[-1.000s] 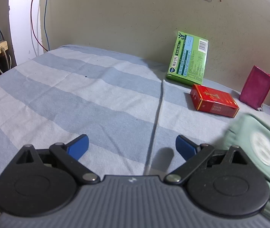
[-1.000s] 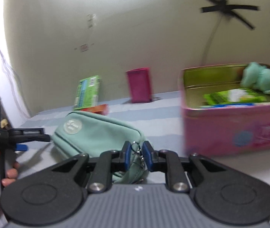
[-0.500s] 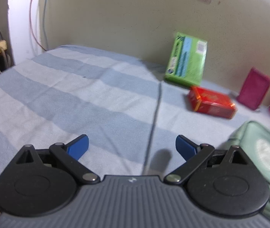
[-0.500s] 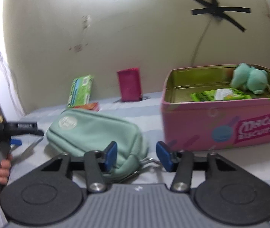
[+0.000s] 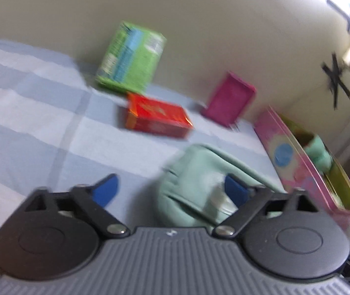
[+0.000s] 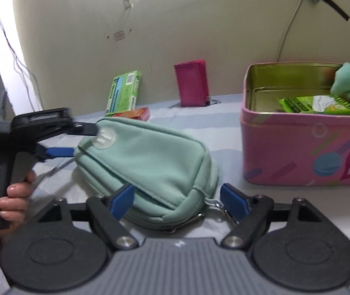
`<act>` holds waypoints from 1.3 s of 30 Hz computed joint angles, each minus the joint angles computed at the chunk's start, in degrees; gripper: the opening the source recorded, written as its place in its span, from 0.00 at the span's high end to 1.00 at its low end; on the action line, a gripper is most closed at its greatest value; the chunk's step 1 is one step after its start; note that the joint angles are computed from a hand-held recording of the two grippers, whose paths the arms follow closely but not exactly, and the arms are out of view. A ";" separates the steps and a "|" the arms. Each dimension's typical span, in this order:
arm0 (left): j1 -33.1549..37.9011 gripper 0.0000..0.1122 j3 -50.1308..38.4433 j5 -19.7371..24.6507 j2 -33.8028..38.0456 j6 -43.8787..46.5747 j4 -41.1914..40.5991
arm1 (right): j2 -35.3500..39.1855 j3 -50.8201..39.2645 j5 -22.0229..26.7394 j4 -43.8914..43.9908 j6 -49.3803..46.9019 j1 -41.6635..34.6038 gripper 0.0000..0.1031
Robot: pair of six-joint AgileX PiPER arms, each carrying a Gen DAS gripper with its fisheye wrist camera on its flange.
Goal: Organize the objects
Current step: 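Carry the teal pouch into the pink tin and open the right tool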
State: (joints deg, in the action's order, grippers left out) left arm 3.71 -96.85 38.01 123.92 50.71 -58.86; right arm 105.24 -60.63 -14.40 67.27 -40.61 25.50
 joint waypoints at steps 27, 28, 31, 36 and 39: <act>-28.46 0.37 -27.19 -2.34 7.07 -30.79 27.93 | -14.89 16.47 -14.16 -26.87 22.12 -23.85 0.49; -29.36 0.37 -30.35 -1.58 8.96 -33.30 30.73 | -13.73 15.51 -13.37 -27.52 22.76 -25.16 0.48; -31.13 0.36 -40.91 3.01 15.13 -39.24 36.37 | -11.13 14.35 -14.13 -26.40 22.70 -26.98 0.45; -32.74 0.35 -35.12 -1.68 12.97 -39.27 39.04 | -8.37 15.48 -24.13 -19.53 17.90 -24.48 0.39; -33.43 0.35 -23.18 -9.81 7.24 -35.05 38.70 | -8.71 17.77 -30.20 -19.60 18.04 -21.98 0.38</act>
